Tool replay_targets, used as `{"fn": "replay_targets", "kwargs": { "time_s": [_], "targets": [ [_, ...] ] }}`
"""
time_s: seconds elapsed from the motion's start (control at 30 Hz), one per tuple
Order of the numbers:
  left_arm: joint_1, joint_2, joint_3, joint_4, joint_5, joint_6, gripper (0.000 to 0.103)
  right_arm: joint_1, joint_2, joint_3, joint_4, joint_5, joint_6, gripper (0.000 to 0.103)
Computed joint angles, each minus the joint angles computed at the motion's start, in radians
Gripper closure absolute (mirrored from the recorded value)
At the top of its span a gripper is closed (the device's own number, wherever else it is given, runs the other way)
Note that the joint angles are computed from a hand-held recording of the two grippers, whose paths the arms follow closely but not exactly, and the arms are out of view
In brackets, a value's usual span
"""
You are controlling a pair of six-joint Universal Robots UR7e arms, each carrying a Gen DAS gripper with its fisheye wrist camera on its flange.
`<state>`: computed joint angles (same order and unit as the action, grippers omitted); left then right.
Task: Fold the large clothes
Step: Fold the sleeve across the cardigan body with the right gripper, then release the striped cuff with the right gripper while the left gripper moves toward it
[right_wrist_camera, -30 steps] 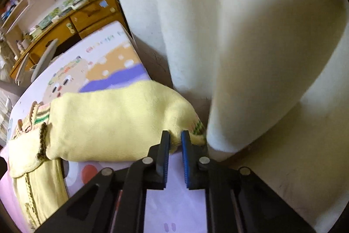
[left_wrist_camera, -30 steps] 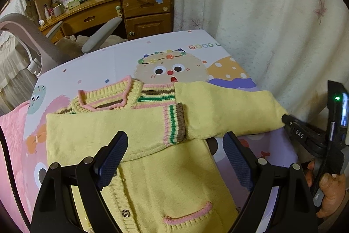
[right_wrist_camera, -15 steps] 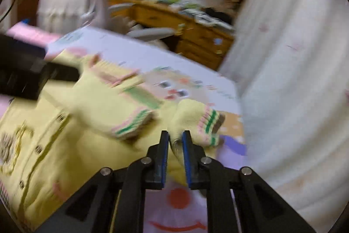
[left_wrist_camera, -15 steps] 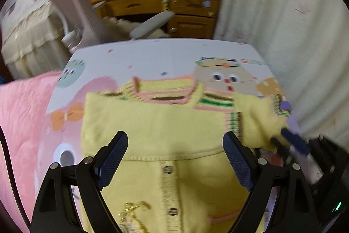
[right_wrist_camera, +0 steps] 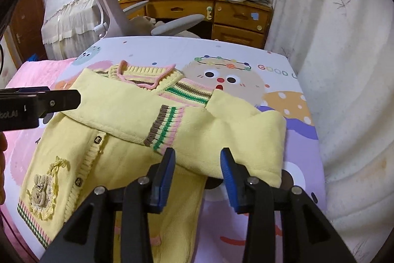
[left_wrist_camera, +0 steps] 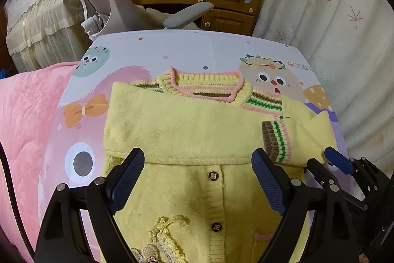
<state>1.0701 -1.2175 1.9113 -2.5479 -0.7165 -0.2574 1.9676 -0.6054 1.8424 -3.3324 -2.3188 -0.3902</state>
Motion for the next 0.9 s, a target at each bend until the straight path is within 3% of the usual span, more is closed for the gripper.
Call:
{"fn": "replay_targets", "kwargs": {
  "time_s": [0.2,0.47,0.53,0.7,0.77,0.9],
  "targets": [
    [0.015,-0.011,-0.004,0.026,-0.014,-0.031,0.015,0.006,0.074,-0.054,-0.007,0.022,-0.096,0.065],
    [0.036,0.002,-0.031,0.059,-0.091,-0.052,0.015,0.005,0.181,-0.124,-0.105,-0.065,-0.25,0.065],
    [0.048,0.011,-0.049,0.074,-0.133,-0.053,0.015,-0.005,0.168,-0.114,-0.091,-0.045,-0.237,0.065],
    [0.089,0.049,-0.113,0.111,-0.261,-0.031,0.015,-0.03,0.119,-0.076,-0.079,0.025,-0.207,0.089],
    [0.103,0.064,-0.138,0.124,-0.31,-0.023,0.015,-0.035,0.097,-0.059,-0.086,0.055,-0.196,0.091],
    [0.143,0.094,-0.187,0.143,-0.478,-0.029,0.015,-0.028,0.072,-0.022,-0.157,0.112,-0.226,0.092]
  ]
}}
